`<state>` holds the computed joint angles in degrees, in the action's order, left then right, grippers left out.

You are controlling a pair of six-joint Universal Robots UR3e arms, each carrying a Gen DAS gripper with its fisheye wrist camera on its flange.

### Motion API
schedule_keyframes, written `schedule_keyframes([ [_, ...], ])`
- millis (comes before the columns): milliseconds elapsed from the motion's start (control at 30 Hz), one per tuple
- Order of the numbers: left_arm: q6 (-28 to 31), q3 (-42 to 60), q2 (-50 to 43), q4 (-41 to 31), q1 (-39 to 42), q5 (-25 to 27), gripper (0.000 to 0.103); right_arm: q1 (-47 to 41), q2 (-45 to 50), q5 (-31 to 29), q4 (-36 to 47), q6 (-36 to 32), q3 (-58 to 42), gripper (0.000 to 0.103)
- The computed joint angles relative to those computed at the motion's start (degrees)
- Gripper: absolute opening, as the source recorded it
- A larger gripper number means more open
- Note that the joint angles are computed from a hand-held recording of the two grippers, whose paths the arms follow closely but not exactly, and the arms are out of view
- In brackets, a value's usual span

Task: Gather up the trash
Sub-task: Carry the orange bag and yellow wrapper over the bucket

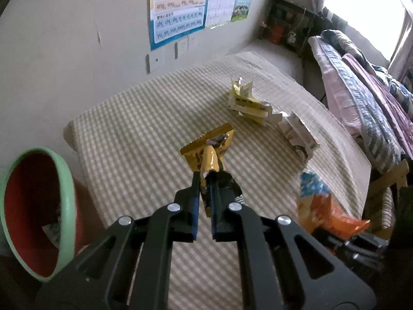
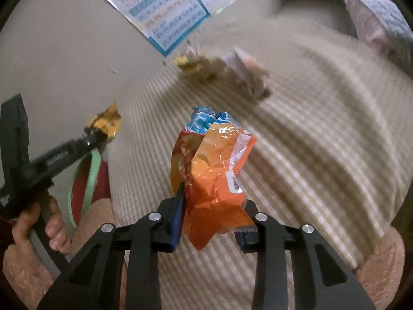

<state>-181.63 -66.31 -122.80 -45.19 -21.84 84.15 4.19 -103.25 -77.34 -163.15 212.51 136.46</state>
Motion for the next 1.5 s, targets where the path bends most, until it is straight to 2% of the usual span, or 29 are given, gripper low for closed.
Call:
schedule_keyframes([
  [167,1.2,-4.8,4.8,2.8,1.0,-0.3,0.006,3.9,-1.8,-5.4,3.1,0.5,-5.1,0.031],
  [333,1.8,-8.8,8.7,6.3,2.3,-0.2,0.007,10.0,1.4,-11.0,4.9,0.9,-11.8,0.031],
  [633,1.7,-16.8,13.9,10.2,7.5,-3.0,0.007,16.0,9.6,-15.2,8.2,0.1,-22.3,0.031],
  [1067,1.5,-26.6,20.4,13.8,16.3,-5.3,0.007,21.4,24.5,-14.6,13.2,-4.6,-41.6,0.032],
  [1300,2.0,-30.7,22.8,14.8,21.2,-6.2,0.007,24.0,33.5,-12.3,16.8,-7.2,-54.0,0.032],
  [1500,2.2,-33.9,23.8,15.7,25.9,-4.8,0.007,25.5,42.3,-8.7,20.8,-7.8,-67.4,0.032],
])
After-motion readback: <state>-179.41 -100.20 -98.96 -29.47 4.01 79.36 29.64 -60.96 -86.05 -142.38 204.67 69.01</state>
